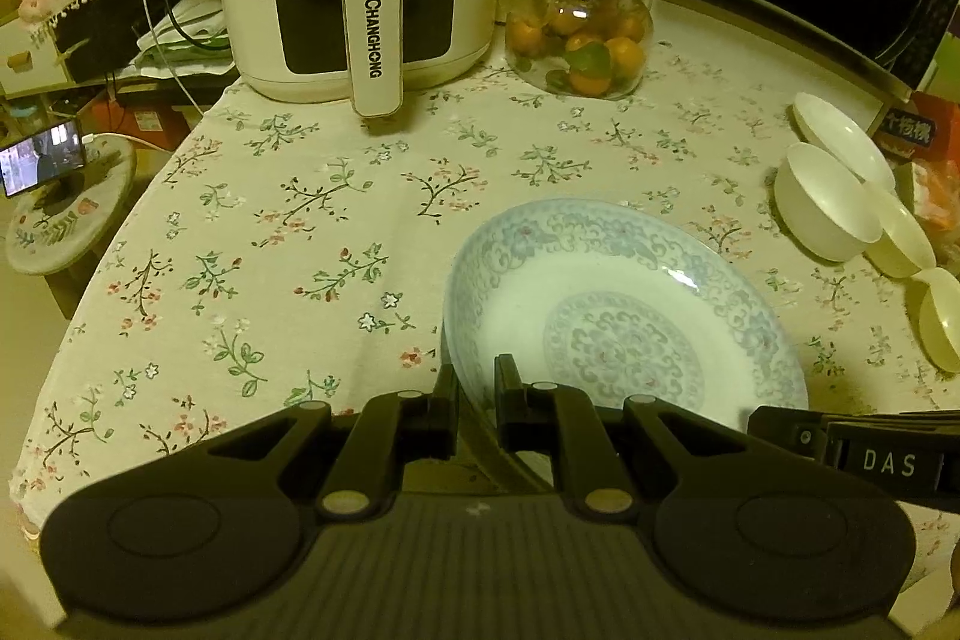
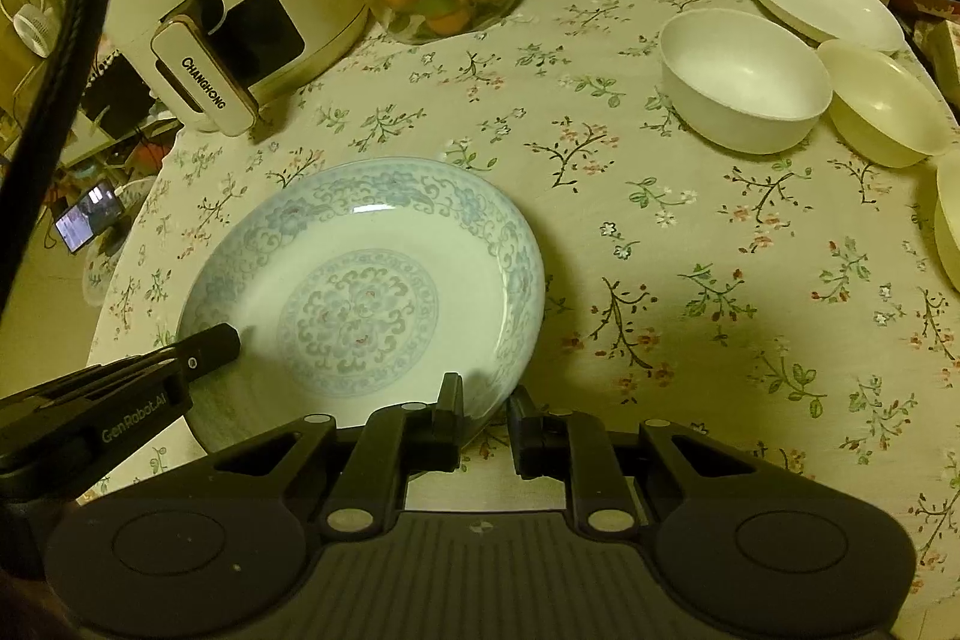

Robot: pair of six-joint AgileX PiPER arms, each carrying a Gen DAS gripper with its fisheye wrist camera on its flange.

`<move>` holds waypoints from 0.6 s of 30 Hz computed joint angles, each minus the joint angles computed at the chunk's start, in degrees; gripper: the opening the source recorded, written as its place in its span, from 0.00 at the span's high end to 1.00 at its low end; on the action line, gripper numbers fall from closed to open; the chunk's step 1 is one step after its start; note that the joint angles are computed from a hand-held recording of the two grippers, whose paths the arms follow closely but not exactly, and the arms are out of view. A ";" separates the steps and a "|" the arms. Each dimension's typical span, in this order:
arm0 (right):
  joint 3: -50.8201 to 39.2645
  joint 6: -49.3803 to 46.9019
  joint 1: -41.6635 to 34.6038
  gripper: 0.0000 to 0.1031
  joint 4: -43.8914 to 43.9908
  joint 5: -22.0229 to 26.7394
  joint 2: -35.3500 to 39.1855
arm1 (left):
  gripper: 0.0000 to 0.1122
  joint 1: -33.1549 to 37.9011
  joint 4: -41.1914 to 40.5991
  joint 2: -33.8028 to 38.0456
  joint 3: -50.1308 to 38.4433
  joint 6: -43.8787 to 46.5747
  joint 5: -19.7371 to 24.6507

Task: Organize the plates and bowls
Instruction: 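Lower the stacked plates onto the tablecloth and open both grippers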

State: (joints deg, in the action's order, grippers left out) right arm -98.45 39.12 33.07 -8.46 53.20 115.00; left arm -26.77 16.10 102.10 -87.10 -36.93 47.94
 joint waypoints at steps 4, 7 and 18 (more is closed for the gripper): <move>-0.21 -0.20 0.21 0.84 -0.27 0.22 0.37 | 0.91 -0.12 0.62 0.05 0.36 -0.19 -0.23; -0.07 -0.39 0.05 0.84 -0.45 0.21 0.24 | 0.91 -0.29 1.19 0.12 0.51 -0.28 -0.48; 0.20 1.75 1.76 0.83 -4.25 0.00 0.55 | 0.89 -3.14 9.04 0.06 2.67 -5.04 -1.35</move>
State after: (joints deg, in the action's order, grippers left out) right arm -98.24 40.87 34.82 -12.72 53.19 115.55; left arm -29.91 25.13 102.16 -84.43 -41.96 46.59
